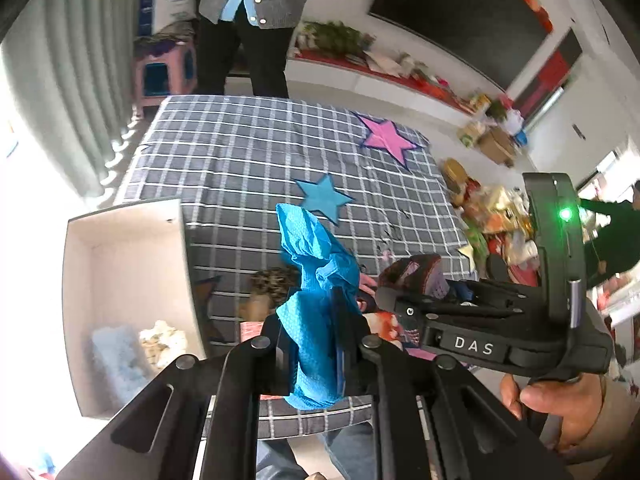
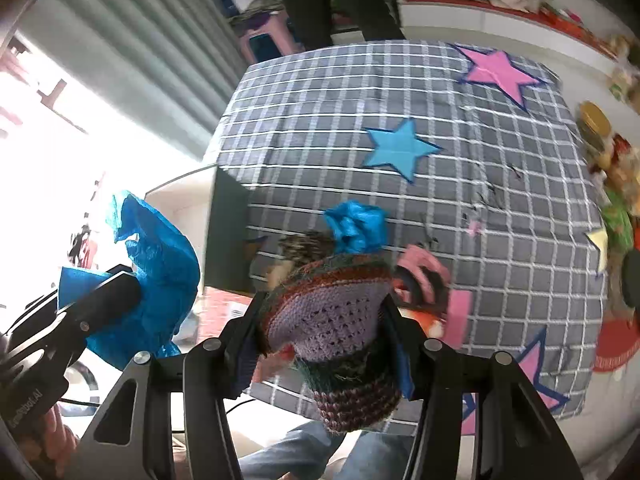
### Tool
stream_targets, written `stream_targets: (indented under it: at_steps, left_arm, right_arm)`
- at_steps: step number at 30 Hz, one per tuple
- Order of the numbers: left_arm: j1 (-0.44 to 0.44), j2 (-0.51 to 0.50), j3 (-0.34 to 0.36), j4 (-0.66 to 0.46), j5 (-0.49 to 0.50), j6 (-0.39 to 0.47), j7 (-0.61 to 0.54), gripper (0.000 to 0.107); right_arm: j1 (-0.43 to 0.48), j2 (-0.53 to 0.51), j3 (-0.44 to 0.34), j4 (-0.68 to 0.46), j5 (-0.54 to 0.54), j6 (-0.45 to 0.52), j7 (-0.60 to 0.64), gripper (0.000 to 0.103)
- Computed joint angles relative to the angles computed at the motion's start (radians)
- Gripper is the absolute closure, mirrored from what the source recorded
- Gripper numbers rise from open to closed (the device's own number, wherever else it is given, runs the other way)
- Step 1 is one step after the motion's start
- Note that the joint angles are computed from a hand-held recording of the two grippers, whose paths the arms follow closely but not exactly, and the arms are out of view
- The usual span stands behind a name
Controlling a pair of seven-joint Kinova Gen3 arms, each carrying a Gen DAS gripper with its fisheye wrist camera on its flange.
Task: Organize soft objects
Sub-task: 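Carry the blue cloth and knitted hat in both tools over the white box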
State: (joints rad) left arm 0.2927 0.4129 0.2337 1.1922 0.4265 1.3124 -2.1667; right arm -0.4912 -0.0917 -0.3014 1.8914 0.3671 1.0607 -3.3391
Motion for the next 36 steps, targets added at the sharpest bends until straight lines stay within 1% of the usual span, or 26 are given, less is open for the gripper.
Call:
stream_targets:
  at_steps: [10, 19, 26, 36]
  left_arm:
    - [-0.098, -0.002, -0.037, 0.009, 0.025, -0.035, 0.024, 0.093]
    - [-0.157, 0.019, -0.053, 0.002, 0.021, -0.064, 0.064, 0.093]
    - [-0.175, 0.044, -0.061, -0.009, -0.004, -0.080, 0.097, 0.093]
    - [-0.194, 0.060, -0.063, -0.017, -0.020, -0.095, 0.130, 0.093]
  right_arm:
    - [-0.031, 0.125, 0.057, -0.138, -0.003, -0.018, 0.176, 0.048]
    - [-0.049, 0.214, 0.115, -0.248, -0.042, -0.024, 0.329, 0.048]
    - [-0.058, 0.266, 0.144, -0.311, -0.073, -0.027, 0.422, 0.048]
    - [-0.066, 0.316, 0.170, -0.381, -0.106, -0.020, 0.512, 0.048]
